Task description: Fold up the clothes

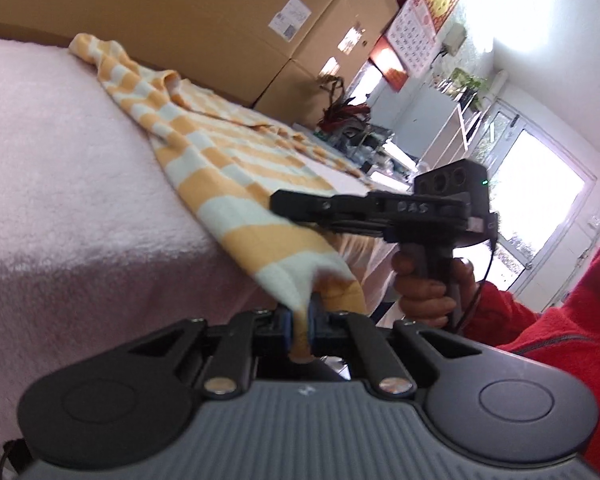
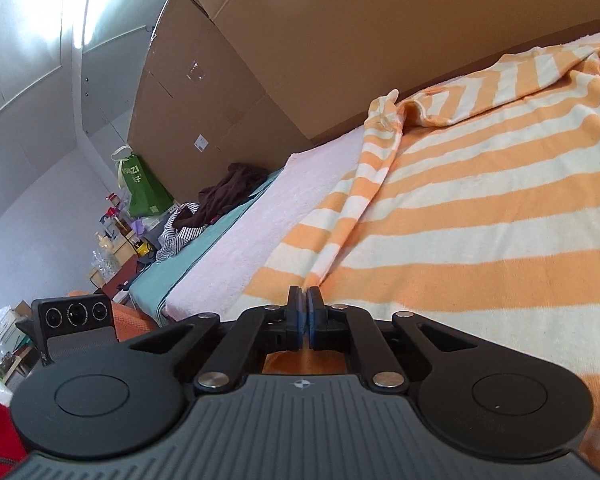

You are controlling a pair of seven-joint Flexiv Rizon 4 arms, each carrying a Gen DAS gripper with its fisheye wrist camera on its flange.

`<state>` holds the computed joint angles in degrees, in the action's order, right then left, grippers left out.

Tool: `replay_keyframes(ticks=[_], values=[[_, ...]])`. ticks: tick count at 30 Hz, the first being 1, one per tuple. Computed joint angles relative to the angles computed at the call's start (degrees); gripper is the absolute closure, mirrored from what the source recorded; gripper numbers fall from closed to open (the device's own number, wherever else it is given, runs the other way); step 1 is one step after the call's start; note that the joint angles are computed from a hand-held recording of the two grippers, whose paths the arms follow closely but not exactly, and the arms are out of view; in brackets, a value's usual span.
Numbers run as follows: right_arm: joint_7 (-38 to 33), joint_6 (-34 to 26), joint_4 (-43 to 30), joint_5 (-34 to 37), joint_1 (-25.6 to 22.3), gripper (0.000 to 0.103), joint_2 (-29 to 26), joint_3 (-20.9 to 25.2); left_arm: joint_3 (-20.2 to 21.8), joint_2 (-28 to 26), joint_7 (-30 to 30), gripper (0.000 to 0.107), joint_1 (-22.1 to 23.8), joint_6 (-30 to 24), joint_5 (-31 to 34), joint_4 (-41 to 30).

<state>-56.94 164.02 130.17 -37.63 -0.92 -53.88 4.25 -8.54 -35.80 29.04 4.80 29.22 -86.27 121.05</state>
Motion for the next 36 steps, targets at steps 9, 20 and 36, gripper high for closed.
replay_keyframes(ticks=[9,20,36], values=[[-3.52,-0.41,-0.04,5.97,4.03,0.07,1.6,-0.33,0.05,-0.22,1.43,0.106,-1.78,6.27,-2.39,-0.06],[10.28,-26.09,-16.21,9.11,1.71,0.056,6.55,0.47,-0.59,0.57,4.09,0.079,-2.28,8.6,-5.64,0.6],[29.42,-37.7,-41.76,14.31,3.5,0.092,-7.52,-0.83,-1.49,-3.24,2.04,0.107,-3.09,5.05,-8.47,-2.68]])
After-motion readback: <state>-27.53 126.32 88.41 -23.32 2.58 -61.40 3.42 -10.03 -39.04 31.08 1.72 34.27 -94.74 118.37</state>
